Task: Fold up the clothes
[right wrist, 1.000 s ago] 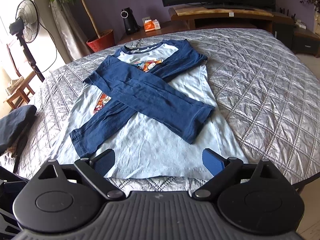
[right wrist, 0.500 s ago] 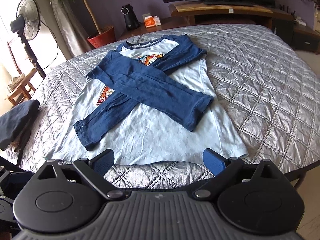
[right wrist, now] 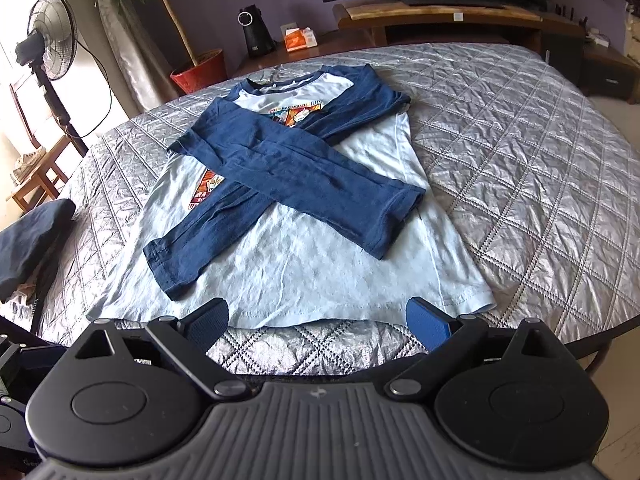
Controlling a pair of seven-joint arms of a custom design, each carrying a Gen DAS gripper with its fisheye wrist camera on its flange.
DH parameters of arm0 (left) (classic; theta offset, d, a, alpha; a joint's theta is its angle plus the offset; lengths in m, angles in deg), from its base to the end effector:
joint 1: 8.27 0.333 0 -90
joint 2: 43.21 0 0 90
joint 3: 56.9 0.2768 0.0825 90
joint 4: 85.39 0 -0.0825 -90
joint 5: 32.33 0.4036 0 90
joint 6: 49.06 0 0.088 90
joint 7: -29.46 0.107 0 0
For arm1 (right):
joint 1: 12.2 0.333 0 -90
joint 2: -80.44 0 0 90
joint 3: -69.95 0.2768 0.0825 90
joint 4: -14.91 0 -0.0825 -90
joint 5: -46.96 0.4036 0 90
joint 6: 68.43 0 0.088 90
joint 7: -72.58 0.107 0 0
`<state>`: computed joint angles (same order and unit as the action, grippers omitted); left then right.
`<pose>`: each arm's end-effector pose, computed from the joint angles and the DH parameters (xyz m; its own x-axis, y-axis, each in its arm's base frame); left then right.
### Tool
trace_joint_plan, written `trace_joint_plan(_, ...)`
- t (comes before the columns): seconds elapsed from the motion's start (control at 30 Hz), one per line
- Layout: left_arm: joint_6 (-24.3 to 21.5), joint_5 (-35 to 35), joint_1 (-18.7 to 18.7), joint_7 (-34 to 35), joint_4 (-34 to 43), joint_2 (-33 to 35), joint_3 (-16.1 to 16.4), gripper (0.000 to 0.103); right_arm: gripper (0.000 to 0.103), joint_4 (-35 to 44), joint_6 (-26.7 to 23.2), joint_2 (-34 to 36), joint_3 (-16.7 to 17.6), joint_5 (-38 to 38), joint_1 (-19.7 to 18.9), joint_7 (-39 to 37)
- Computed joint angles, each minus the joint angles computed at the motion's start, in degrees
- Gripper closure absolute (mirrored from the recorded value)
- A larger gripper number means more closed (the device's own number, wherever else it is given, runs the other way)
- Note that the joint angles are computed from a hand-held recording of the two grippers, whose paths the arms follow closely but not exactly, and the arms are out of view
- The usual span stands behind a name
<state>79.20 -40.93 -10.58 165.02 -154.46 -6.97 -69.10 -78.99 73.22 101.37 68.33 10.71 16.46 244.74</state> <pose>0.7474 -0.1544 0.4247 -0.7762 -0.6249 -0.0833 -0.5280 0.7166 -0.4557 0.6249 0.3231 0.4113 -0.4395 -0.8679 -0.2316 -0.6524 0.4856 -0.5818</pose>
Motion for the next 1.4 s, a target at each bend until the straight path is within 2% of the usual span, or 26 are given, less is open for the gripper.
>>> trace_joint_plan(0.57,0.3,0.5,-0.1,0.4,-0.5,-0.2,0.1,0.001,0.008,1.7,-1.7,1.0,0.3,2.3,0.0,-3.4)
trace_joint_plan(1.07,-0.4,0.8,-0.2,-1.0,1.2,0.7,0.5,0.001,0.009,1.9,-1.3,1.4,0.1,3.2,0.1,-4.8)
trace_joint_plan(1.33,-3.3,2.0,-1.0,-6.2,7.4,3.3,1.3,0.001,0.009,1.8,-0.6,1.5,0.0,3.1,0.1,-4.7)
trace_joint_plan(1.4,-6.0,2.9,-1.7,-9.1,11.3,4.9,1.9,0.001,0.009,1.8,-0.5,1.6,-0.1,3.1,0.1,-4.7)
